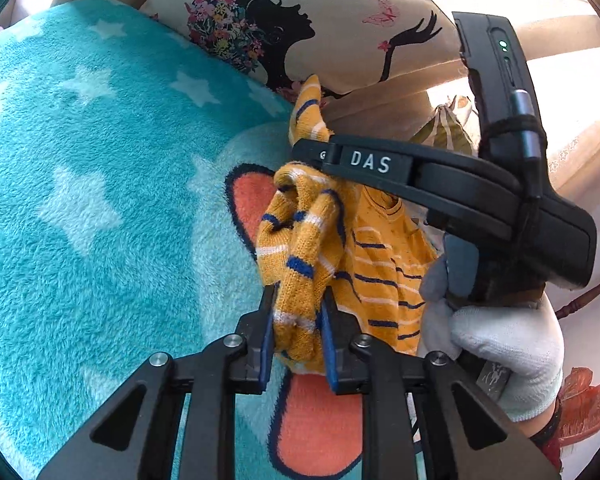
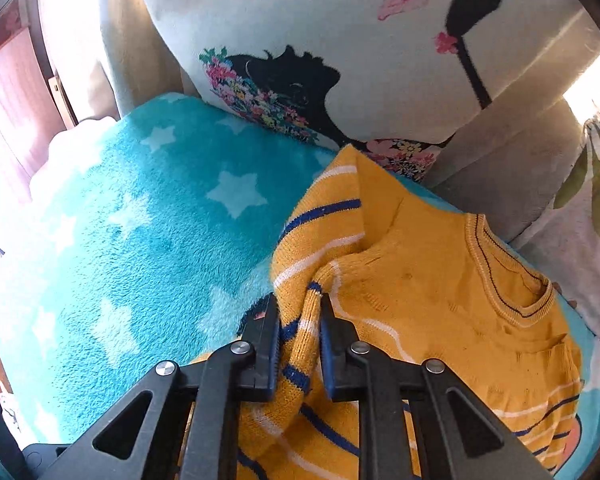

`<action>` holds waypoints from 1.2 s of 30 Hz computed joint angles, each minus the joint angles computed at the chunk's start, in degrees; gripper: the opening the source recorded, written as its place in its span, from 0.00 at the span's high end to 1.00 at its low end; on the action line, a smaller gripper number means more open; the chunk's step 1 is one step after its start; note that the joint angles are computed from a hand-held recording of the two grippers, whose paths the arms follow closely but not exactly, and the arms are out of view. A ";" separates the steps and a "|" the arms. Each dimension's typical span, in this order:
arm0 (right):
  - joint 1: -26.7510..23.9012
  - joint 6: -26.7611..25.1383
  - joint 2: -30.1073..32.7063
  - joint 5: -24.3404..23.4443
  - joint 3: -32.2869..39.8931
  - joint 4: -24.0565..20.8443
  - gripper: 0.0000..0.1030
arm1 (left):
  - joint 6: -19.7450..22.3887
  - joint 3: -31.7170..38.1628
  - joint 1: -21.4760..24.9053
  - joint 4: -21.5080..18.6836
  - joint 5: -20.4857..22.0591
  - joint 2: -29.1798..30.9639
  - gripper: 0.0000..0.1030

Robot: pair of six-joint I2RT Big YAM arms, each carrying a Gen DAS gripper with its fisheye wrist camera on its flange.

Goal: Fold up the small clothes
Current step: 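Grasp the sweater edge with the left gripper and lift it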

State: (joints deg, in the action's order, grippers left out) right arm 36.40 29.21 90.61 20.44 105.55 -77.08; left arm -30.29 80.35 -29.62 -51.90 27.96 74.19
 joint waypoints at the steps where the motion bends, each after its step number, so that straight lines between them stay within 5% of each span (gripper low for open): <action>1: -0.02 0.42 -0.61 -0.11 -0.52 0.90 0.83 | 0.18 0.35 -0.53 -0.24 -0.54 0.02 0.81; 23: -8.64 4.76 -26.84 -6.96 -26.55 12.90 0.85 | 6.62 8.77 -16.83 -4.65 -9.21 2.36 0.88; 25: -10.20 5.26 -28.81 -9.21 -28.43 13.84 0.85 | 9.17 8.24 -18.06 -4.15 -11.27 0.92 0.78; 29: -12.35 5.31 -31.44 -12.88 -31.32 15.81 0.85 | 15.21 8.27 -20.37 -4.87 -18.01 -0.24 0.35; 36: -12.31 4.35 -31.29 -14.62 -31.68 17.29 0.85 | 25.55 5.50 -24.47 -2.19 -36.20 -2.14 0.31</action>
